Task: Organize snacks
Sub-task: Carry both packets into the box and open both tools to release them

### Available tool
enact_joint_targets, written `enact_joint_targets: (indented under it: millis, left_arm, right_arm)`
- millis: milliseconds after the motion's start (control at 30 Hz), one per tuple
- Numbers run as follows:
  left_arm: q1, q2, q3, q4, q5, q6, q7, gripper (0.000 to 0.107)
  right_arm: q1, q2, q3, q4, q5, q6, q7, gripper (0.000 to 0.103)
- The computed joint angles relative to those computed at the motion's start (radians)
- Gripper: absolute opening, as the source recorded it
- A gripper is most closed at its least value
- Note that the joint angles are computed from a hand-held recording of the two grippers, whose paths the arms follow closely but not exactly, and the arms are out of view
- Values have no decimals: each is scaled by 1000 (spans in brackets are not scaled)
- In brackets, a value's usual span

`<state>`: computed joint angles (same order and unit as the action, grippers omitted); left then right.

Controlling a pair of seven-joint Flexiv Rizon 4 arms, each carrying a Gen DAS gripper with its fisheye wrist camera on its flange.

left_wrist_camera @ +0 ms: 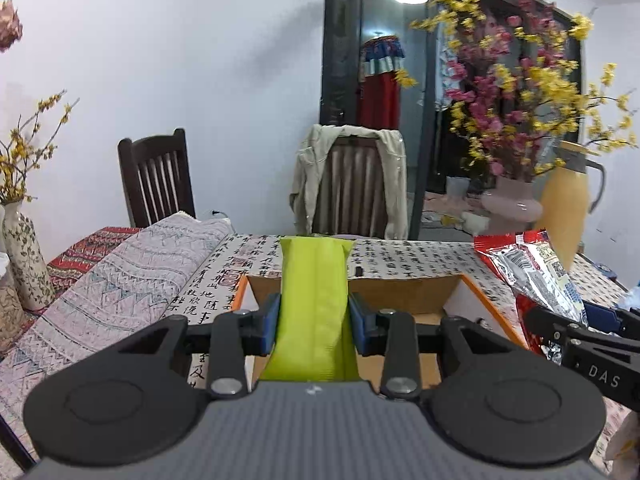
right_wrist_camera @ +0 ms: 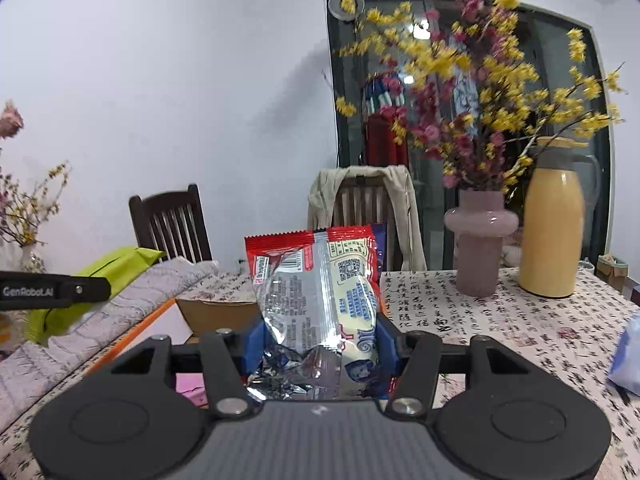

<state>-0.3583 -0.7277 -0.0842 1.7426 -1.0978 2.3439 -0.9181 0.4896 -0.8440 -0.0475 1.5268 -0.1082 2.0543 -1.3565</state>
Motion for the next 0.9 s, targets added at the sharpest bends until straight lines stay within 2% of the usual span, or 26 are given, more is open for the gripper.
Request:
enact_joint_targets:
  millis: [100, 200, 300, 433, 633, 667, 733, 800, 833, 900]
  left_arm:
    - [16, -51, 3, -68, -33, -17, 33, 36]
    - [32, -105, 1, -126, -44, -18, 53, 36]
    - [65, -132, -5, -138, 16, -22, 11, 36]
    - [69, -132, 4, -136, 9, -71, 6, 37]
    - [77, -120, 14, -100, 69, -85, -70, 40]
    - [85, -114, 13, -84, 100, -81, -102, 44]
    - [94, -105, 17, -59, 152, -67, -164, 71]
    - [77, -106, 36, -53, 146, -41, -189, 94]
    - [72, -110, 41, -52, 148, -23, -200, 101]
    - [78, -104, 37, -36, 179, 0, -234, 103]
  right_arm:
    - [-3, -55, 2, -97, -19, -73, 29, 55]
    - [-40, -123, 49, -193, -69, -119, 74, 55]
    - [-54, -173, 59, -248, -106, -126, 98, 55]
    - [-104, -195, 124, -272, -183, -180, 129, 55]
    - [-94, -190, 107, -250, -199, -170, 147, 57]
    - [-93, -188, 103, -247, -195, -165, 152, 58]
    - [-108, -188, 122, -243, -204, -154, 160, 73]
    - [-97, -182, 103, -230, -185, -127, 169, 99]
    - [-86, -177, 86, -222, -171, -114, 172, 102]
    - [-67, -167, 56, -203, -145, -90, 172, 103]
